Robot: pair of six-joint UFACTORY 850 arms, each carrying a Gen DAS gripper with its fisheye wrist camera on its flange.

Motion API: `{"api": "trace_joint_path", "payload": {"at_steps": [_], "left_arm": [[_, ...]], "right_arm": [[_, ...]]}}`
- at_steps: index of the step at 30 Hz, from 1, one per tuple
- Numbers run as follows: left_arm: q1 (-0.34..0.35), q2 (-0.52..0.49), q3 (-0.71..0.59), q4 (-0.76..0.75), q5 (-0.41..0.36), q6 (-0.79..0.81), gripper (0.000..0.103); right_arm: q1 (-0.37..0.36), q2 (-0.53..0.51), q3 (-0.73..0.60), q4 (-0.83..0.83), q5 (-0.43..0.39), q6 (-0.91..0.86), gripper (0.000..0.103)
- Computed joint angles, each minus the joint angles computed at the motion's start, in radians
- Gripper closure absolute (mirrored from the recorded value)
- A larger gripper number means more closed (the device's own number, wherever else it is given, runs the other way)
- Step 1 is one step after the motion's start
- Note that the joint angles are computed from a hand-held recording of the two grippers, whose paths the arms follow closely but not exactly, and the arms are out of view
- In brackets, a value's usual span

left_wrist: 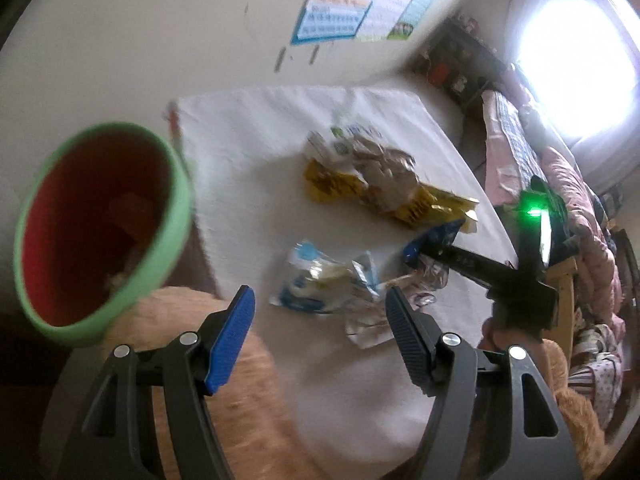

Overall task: Collect trash
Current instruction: 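Grasp the blue snack wrapper with the right gripper while the left gripper grasps a clear plastic wrapper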

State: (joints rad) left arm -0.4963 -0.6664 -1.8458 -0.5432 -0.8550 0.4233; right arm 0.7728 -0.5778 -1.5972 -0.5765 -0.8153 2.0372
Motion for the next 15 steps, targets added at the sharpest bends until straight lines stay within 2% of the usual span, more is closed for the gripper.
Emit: {"api": "trace_joint_path", "payload": {"at_steps": [4,7,10,12,15], "left_arm": [[-0.021,-0.081,-0.085,0.0,-0.089,-0.074,0.038],[-0.04,-0.146,-0.152,0.032,-0.129,-0.152,0.038],[-0.068,-0.191,-0.198,0.108,-0.113,-0.218,0.038],[-0.082,-0.212,-0.22,0.152,-0.097,-0.248,0.038],[-0.105,-0.242,-0.256,0.219,-0.078,-0.284,0.038]], "right_arm": [[0.055,0.086,0.053,-0.148,-0.006,0.101,0.077],[0.112,0.132,0.07,-0.245,-0.073,0.164,0.077],[0.154,0.136,0.062,-0.254,-0.163,0.139,0.077],[0.164,0.138,0.076,-0.239,-0.186,0.154,0.077],[0.154,0.162,0.142,-0.233,-0.11,0.238,0.077]]}}
